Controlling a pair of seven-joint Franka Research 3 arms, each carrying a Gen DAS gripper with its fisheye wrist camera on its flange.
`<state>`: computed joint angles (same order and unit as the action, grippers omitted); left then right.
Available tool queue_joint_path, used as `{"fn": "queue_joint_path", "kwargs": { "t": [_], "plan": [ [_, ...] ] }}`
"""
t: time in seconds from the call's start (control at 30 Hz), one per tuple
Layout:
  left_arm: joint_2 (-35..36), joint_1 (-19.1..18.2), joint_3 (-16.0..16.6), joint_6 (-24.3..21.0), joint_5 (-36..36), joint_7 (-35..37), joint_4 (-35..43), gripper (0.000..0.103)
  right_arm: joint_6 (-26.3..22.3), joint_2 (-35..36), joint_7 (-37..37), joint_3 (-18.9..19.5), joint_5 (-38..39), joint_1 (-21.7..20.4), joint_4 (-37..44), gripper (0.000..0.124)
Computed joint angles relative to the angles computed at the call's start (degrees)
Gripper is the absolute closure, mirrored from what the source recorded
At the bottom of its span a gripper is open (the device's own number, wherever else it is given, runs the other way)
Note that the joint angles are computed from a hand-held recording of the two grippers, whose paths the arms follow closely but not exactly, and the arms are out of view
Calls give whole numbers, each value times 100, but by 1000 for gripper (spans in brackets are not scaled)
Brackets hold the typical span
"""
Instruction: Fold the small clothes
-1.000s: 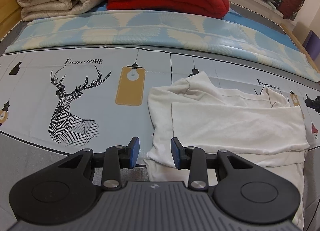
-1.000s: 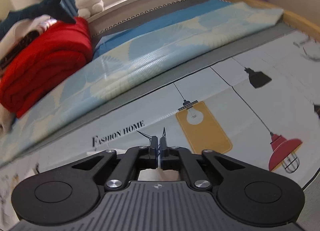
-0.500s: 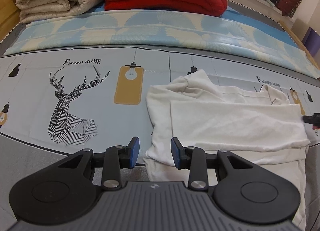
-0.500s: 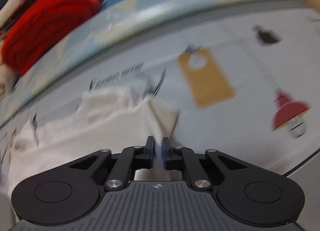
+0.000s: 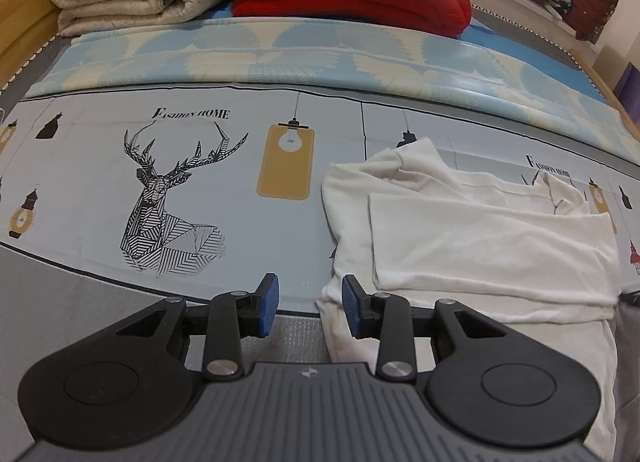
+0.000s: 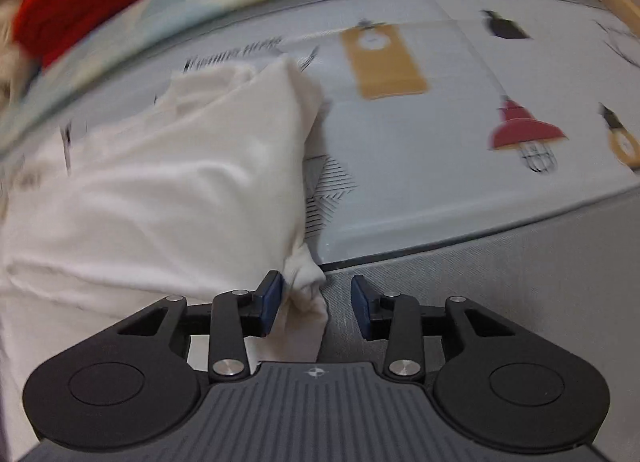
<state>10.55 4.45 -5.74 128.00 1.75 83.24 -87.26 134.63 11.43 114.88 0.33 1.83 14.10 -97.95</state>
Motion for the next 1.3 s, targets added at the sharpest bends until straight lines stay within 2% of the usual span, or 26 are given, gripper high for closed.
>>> {"fn": "queue_joint_path", "kwargs": {
  "t": [0.07,0.17,0.2,0.23,0.27,0.3,0.33,0.4,0.47,0.53,0.7,0.77,0.83,0.93,1.0,1.03,1.07,1.1,1.13,1.2,1.3],
  "plan": [
    [-111,9,0,38,-16,36,-136,64,579,-248,279,-46,-444,121,-330,84],
    [-275,5,7,62,-22,84,-362,63,1044,-349,22,54,-408,115,-598,84],
    [-341,0,12,84,-11,100,-469,62,816,-265,-12,56,-482,130,-515,84],
    [-411,-11,18,90,29,104,-581,62,269,-95,159,-3,-857,207,-262,85],
    [-470,-19,25,90,58,120,-674,62,-282,17,537,-220,-1426,470,-78,84],
    [-551,-21,31,125,57,176,-803,62,-513,-6,1009,-245,-1901,551,-67,87],
    [-621,-19,37,184,34,255,-911,62,-425,-151,1386,-99,-2088,434,-196,87],
    [-804,-29,52,409,57,422,-1187,62,42,-505,1779,-117,-2072,461,-495,87],
    [-1022,-49,78,771,176,454,-1503,62,597,-992,2161,-18,-2404,424,-910,87],
    [-1255,-66,109,1115,141,535,-1818,61,879,-1452,2439,146,-2625,339,-1255,85],
    [-1988,-235,262,1795,-513,1208,-2700,52,1053,-2510,2693,632,-2632,127,-2090,84],
    [-2318,-361,366,1886,-794,1465,-3077,47,931,-2863,2673,802,-2403,107,-2338,84],
    [-2598,-464,469,1857,-978,1637,-3370,47,950,-3227,2638,957,-2266,61,-2626,84],
    [-3032,-412,470,1988,-855,1298,-3880,47,896,-3700,2653,1280,-2245,-84,-3068,84],
    [-3227,-286,403,1962,-582,779,-4104,49,743,-3969,2513,1402,-2038,-69,-3340,84],
    [-3297,-269,422,1907,-543,571,-4205,55,552,-4014,2397,1437,-1917,-56,-3378,84],
    [-3318,-280,460,1741,-525,441,-4220,69,512,-4085,2386,1485,-1849,-78,-3452,85],
    [-3293,-307,515,1456,-562,333,-4171,78,644,-4194,2421,1508,-1790,-104,-3599,87],
    [-3301,-389,600,1375,-682,370,-4184,90,756,-4294,2428,1517,-1686,-100,-3725,93],
    [-3415,-515,665,1494,-734,613,-4362,94,855,-4409,2404,1541,-1490,-116,-3901,102],
    [-3695,-692,693,1573,-685,972,-4741,96,966,-4602,2537,1651,-1287,-194,-4133,102]
  ]
}}
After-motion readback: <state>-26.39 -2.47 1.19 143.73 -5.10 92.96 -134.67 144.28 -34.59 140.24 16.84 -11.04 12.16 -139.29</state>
